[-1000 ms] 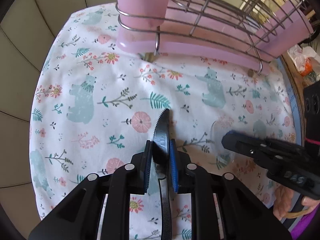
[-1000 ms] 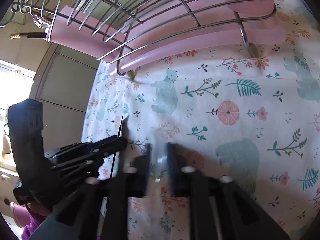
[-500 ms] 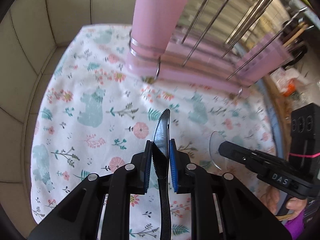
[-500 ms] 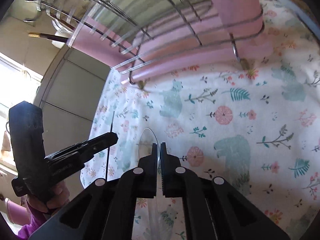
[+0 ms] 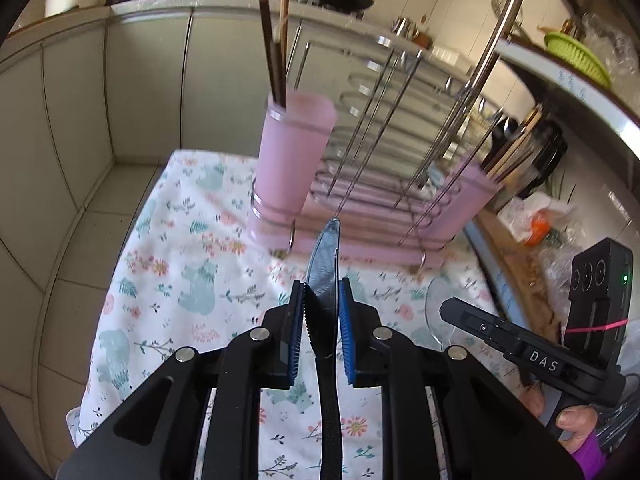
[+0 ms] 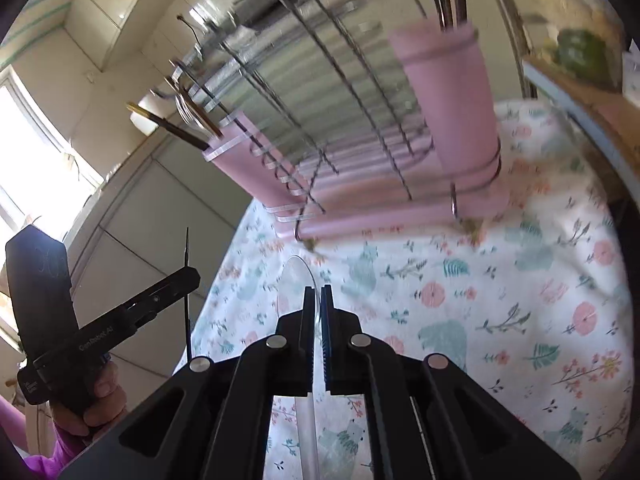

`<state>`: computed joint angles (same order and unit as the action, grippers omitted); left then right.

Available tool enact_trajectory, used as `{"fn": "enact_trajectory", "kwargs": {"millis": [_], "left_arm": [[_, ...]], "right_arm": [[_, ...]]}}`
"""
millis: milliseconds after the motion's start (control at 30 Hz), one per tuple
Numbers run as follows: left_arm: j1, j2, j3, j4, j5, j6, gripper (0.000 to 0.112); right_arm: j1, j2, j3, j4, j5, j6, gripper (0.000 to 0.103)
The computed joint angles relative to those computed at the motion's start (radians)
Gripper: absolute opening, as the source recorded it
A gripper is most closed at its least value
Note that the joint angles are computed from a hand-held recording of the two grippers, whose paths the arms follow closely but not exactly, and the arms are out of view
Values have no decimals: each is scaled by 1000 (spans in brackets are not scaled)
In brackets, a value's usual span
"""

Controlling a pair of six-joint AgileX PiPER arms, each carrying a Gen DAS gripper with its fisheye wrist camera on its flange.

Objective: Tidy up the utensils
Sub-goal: 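Lift the knife with the left tool while the right tool lifts the spoon over the cups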

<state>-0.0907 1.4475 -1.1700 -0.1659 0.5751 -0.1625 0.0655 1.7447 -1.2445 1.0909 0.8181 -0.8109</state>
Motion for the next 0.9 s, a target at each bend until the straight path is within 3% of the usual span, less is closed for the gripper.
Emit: {"fn": "enact_trajectory", "kwargs": {"millis": [467,900], "left_arm": [[14,-31,-11,-39,-61,18,16],[38,-31,-79,-98,-130,68,16]], "right_arm": [[-61,-78,1,109,-53,-78,3],[-185,-102,-157,313,-112,-191,3]]}}
